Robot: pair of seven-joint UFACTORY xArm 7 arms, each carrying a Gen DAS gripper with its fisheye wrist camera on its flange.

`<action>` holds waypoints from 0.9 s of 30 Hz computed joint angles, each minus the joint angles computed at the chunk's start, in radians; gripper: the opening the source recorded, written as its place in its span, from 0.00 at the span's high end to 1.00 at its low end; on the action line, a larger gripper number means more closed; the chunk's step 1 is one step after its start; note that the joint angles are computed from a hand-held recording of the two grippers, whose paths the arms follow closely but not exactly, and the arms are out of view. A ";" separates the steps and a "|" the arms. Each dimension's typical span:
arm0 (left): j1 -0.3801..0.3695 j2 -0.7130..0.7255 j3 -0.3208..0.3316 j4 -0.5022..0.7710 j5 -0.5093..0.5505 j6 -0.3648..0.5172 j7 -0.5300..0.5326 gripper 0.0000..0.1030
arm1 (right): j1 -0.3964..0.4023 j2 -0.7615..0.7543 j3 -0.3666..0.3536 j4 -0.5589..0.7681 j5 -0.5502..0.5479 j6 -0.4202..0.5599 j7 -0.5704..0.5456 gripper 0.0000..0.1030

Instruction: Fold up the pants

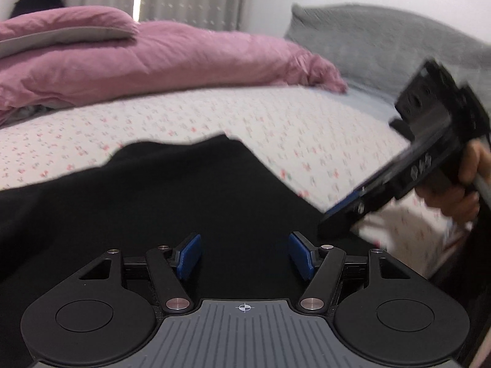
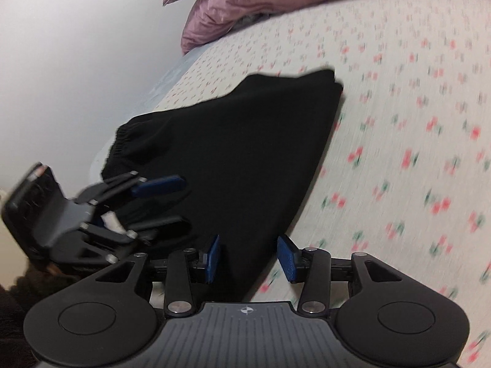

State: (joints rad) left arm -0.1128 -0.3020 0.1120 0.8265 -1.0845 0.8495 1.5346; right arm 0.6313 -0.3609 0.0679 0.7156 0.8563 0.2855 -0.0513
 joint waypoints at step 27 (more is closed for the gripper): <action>-0.049 -0.169 -0.053 -0.167 -0.092 -0.077 0.132 0.29 | -0.067 0.126 0.053 0.212 0.637 0.102 -0.397 0.70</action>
